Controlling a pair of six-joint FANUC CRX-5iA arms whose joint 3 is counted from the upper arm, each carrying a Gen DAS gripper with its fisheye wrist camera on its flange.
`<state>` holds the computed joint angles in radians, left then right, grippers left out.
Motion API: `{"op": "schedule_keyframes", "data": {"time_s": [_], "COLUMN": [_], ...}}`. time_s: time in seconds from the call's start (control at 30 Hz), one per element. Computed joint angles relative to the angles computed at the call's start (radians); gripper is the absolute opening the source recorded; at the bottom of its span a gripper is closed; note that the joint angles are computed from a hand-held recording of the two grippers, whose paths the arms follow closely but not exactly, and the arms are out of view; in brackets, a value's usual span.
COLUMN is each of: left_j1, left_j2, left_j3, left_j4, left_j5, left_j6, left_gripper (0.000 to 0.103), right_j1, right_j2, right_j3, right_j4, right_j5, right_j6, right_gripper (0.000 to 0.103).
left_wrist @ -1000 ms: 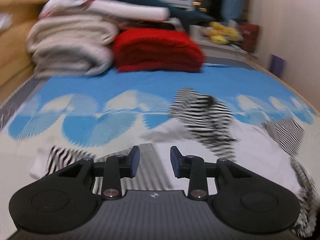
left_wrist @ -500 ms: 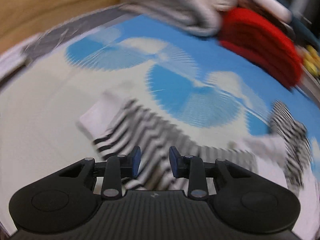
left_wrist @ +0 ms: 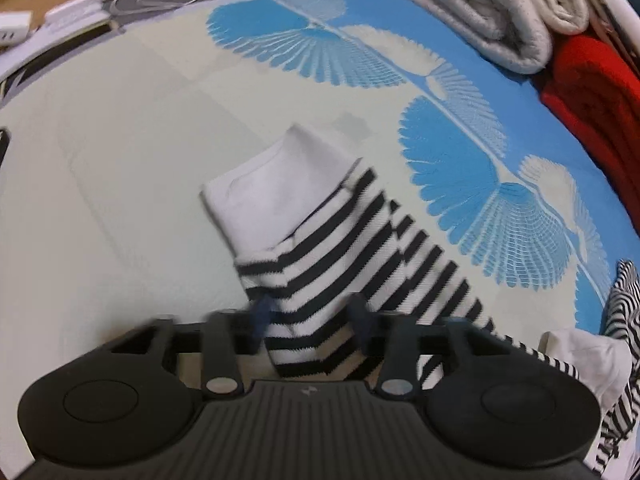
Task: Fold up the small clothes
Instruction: 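Grasp the white cuff of a striped sleeve with the left gripper, then fold the held sleeve across the white body and open the left gripper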
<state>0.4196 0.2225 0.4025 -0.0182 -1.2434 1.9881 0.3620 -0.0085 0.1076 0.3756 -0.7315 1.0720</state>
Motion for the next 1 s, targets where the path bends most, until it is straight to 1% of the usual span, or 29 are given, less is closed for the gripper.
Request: {"op": "schedule_keyframes", "data": {"time_s": [0.03,0.1,0.17,0.23,0.27,0.33,0.37,0.4,0.43,0.47,0.53,0.57,0.63,0.67,0.77,0.83,0.87,0.93,1.0], "left_j1": [-0.005,-0.017,-0.034,-0.048,-0.054,-0.070,-0.089,-0.109,-0.139,-0.169,-0.231,-0.263,-0.306,-0.323,-0.359,-0.376,-0.372,-0.334,-0.294], "left_j2": [0.001,-0.025,-0.059,-0.104,-0.137,-0.183,-0.209,-0.226,-0.242,-0.252,-0.251,-0.245,-0.239,-0.232,-0.195,-0.217,-0.227,-0.239,-0.233], "left_j3": [0.002,-0.015,-0.041,-0.088,-0.133,-0.208,-0.256,-0.291,-0.328,-0.354,-0.374,-0.368,-0.361,-0.351,-0.268,-0.270,-0.265,-0.253,-0.212], "left_j4": [-0.003,-0.012,-0.001,0.046,0.111,0.249,0.348,0.426,0.514,0.585,0.677,0.691,0.701,0.702,0.638,0.579,0.555,0.534,0.488], "left_j5": [0.005,0.058,0.135,0.234,0.305,0.399,0.448,0.479,0.506,0.518,0.495,0.464,0.420,0.392,0.276,0.323,0.329,0.314,0.286], "left_j6": [-0.004,-0.007,-0.037,-0.095,-0.156,-0.284,-0.384,-0.473,-0.576,-0.663,-0.799,-0.842,-0.872,-0.867,-0.805,-0.798,-0.775,-0.695,-0.627], "left_gripper": [0.002,0.002,0.002,0.002,0.002,0.002,0.002,0.002,0.002,0.002,0.002,0.002,0.003,0.006,0.048,0.048,0.048,0.048,0.047], "right_j1": [-0.001,0.002,0.003,0.003,0.004,0.004,0.005,0.006,0.006,0.005,0.004,0.004,0.002,0.002,-0.002,0.000,0.002,0.004,0.005], "right_j2": [0.001,0.001,-0.001,-0.002,-0.003,-0.005,-0.007,-0.008,-0.010,-0.010,-0.010,-0.009,-0.007,-0.005,0.000,-0.001,-0.002,-0.006,-0.011], "right_j3": [0.002,0.001,-0.003,-0.002,-0.003,-0.002,-0.004,-0.006,-0.008,-0.007,-0.006,-0.005,0.001,0.004,0.024,0.024,0.024,0.022,0.024], "right_j4": [-0.001,0.004,0.007,0.005,0.003,-0.009,-0.011,-0.011,-0.012,-0.017,-0.017,-0.017,-0.024,-0.026,-0.064,-0.070,-0.071,-0.077,-0.090], "right_j5": [-0.001,-0.004,-0.001,0.001,0.002,0.001,0.004,0.007,0.009,0.008,0.002,-0.002,-0.015,-0.022,-0.049,-0.060,-0.066,-0.073,-0.079], "right_j6": [0.001,-0.005,-0.008,-0.003,0.000,0.015,0.021,0.025,0.032,0.040,0.040,0.037,0.033,0.029,0.051,0.061,0.063,0.067,0.074], "right_gripper": [0.054,0.054,0.054,0.054,0.054,0.053,0.047,0.035,0.030,0.026,0.026,0.026,0.026,0.026,0.027,0.033,0.036,0.036,0.036]}}
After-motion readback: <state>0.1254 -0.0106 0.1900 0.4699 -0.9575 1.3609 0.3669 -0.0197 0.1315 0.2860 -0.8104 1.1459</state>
